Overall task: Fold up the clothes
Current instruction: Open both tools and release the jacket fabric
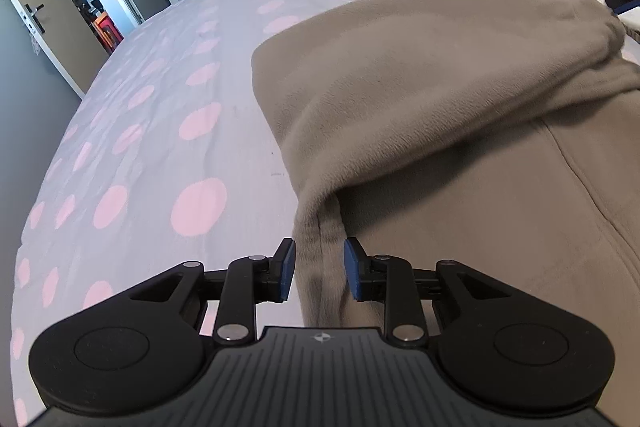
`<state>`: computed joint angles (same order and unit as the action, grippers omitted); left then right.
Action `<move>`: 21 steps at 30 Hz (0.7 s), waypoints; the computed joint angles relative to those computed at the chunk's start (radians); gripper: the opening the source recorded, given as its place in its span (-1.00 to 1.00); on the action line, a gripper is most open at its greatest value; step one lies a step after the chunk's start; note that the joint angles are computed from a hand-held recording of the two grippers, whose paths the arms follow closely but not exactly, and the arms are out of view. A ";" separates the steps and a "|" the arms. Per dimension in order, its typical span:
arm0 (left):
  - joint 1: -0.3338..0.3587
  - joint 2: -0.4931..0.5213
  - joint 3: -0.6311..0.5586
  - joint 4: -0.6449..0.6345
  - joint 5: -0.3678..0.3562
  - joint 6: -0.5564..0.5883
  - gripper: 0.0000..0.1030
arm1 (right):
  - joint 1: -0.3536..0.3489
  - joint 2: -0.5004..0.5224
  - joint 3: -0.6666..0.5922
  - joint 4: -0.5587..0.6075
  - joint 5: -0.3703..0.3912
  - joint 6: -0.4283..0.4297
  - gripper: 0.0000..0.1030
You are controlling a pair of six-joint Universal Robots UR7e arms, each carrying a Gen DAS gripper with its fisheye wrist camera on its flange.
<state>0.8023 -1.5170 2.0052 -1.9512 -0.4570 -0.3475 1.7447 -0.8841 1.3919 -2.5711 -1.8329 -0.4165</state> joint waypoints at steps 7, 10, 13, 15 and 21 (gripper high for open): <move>-0.037 -0.047 0.001 0.150 -0.036 -0.060 -0.37 | -0.018 0.011 -0.008 0.023 -0.108 -0.024 -0.26; -0.045 -0.066 0.010 0.155 -0.049 -0.074 -0.19 | -0.011 -0.023 0.021 0.008 -0.098 -0.043 -0.06; -0.055 -0.074 0.010 0.175 -0.066 -0.090 -0.19 | -0.007 -0.063 0.059 0.021 -0.090 -0.051 -0.03; -0.067 -0.079 0.014 0.186 -0.071 -0.097 -0.19 | -0.007 -0.092 0.088 0.037 -0.088 -0.043 0.00; -0.114 -0.118 0.042 0.248 -0.093 -0.148 -0.19 | -0.009 -0.189 0.189 0.075 -0.064 -0.070 0.14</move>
<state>0.6887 -1.6350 2.0472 -1.7037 -0.5497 -0.4954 1.7355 -1.0735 1.5813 -2.4958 -1.8970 -0.4864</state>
